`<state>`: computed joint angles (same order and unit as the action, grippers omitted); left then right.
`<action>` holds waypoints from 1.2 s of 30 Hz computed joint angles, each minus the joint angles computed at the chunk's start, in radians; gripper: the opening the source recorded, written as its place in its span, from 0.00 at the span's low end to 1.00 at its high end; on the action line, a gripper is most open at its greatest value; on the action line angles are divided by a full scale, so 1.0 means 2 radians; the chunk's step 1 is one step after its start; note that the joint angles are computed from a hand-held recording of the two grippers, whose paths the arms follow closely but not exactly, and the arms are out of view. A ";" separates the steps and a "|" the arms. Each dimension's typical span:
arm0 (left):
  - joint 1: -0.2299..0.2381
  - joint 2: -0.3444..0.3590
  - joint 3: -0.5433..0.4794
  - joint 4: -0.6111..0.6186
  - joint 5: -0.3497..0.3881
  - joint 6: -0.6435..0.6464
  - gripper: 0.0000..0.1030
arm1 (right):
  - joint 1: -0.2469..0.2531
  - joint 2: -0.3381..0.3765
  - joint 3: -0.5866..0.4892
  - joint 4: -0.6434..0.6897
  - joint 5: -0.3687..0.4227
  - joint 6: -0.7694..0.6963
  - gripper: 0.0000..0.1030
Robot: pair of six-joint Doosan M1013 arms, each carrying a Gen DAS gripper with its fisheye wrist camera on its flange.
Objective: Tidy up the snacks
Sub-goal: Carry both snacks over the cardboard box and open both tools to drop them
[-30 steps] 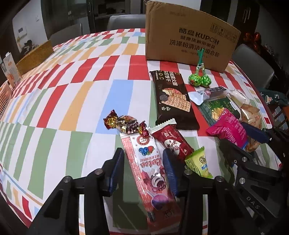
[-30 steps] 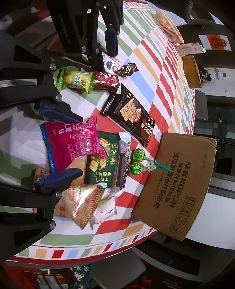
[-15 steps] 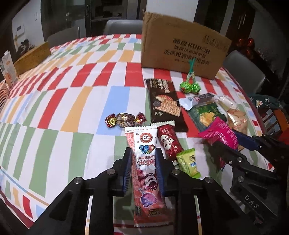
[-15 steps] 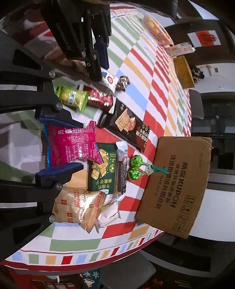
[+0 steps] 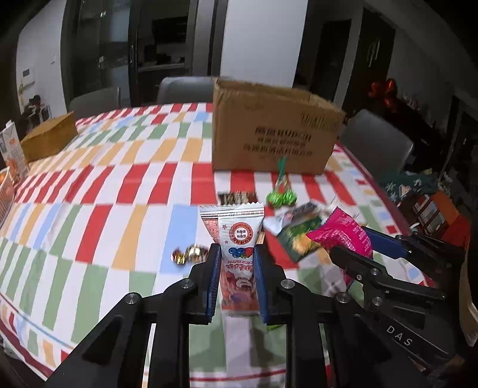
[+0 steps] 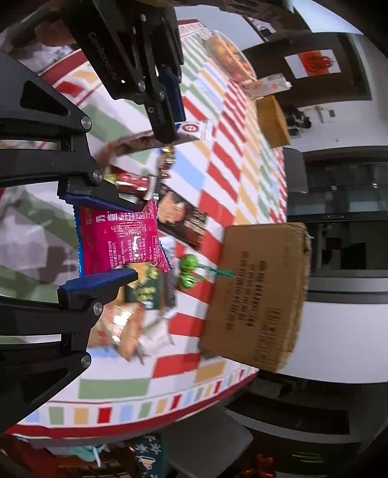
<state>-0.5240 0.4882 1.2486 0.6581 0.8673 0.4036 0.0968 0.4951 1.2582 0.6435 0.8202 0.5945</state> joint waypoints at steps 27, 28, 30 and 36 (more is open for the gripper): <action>0.039 0.049 -0.144 0.046 -0.039 0.095 0.21 | 0.004 0.061 -0.162 0.056 -0.030 0.046 0.37; 0.042 0.055 -0.158 0.039 -0.036 0.108 0.21 | 0.004 0.067 -0.174 0.051 -0.025 0.054 0.37; 0.046 0.067 -0.184 0.027 -0.032 0.130 0.21 | 0.005 0.081 -0.202 0.041 -0.014 0.077 0.37; 0.062 0.115 -0.281 -0.002 0.007 0.193 0.21 | 0.009 0.131 -0.303 -0.007 0.024 0.145 0.37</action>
